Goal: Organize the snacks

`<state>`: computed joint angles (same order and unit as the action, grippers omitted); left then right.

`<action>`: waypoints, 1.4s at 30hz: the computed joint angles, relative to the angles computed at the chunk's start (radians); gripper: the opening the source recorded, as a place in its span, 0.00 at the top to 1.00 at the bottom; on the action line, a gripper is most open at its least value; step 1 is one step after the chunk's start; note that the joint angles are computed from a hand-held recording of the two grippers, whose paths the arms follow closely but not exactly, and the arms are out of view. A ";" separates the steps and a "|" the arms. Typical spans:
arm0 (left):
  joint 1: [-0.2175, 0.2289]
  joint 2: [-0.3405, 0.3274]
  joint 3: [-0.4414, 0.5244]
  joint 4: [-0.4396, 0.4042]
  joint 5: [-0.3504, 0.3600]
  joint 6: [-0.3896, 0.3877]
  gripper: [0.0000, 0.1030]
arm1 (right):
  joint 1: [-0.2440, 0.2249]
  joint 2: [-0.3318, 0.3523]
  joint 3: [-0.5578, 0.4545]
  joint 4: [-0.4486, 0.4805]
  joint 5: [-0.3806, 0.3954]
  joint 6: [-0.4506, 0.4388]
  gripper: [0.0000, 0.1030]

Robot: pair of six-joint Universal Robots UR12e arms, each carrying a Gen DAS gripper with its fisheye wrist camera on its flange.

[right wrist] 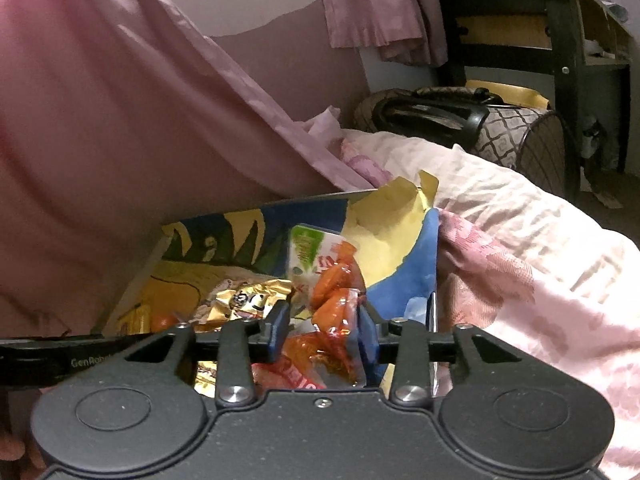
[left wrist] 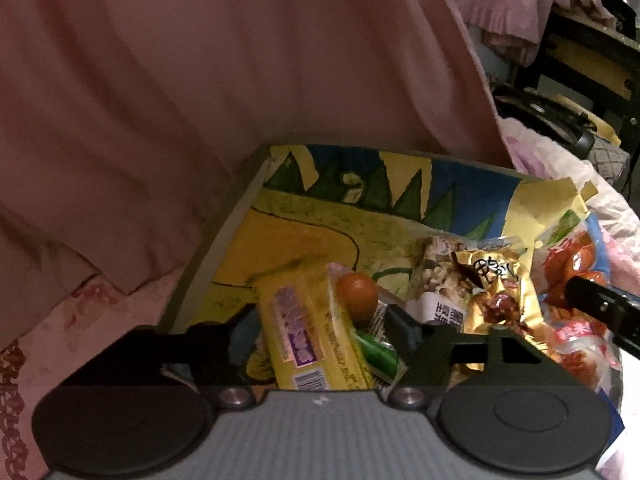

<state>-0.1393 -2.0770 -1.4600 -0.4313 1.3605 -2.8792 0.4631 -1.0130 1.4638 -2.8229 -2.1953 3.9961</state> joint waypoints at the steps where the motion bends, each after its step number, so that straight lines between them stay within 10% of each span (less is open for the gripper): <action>1: 0.001 0.006 -0.005 0.006 -0.004 -0.003 0.22 | 0.002 0.000 0.000 -0.007 -0.002 -0.002 0.51; 23: 0.090 0.159 -0.157 0.222 -0.176 -0.157 0.01 | 0.110 -0.004 -0.014 -0.313 -0.226 -0.243 0.08; 42: 0.193 0.290 -0.346 0.404 -0.262 -0.167 0.00 | 0.234 0.007 -0.032 -0.406 -0.418 -0.326 0.01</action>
<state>0.0542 -1.7869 -1.8057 -0.0271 1.0983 -3.0461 0.6971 -1.0056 1.4318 -3.2292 -2.6129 3.6704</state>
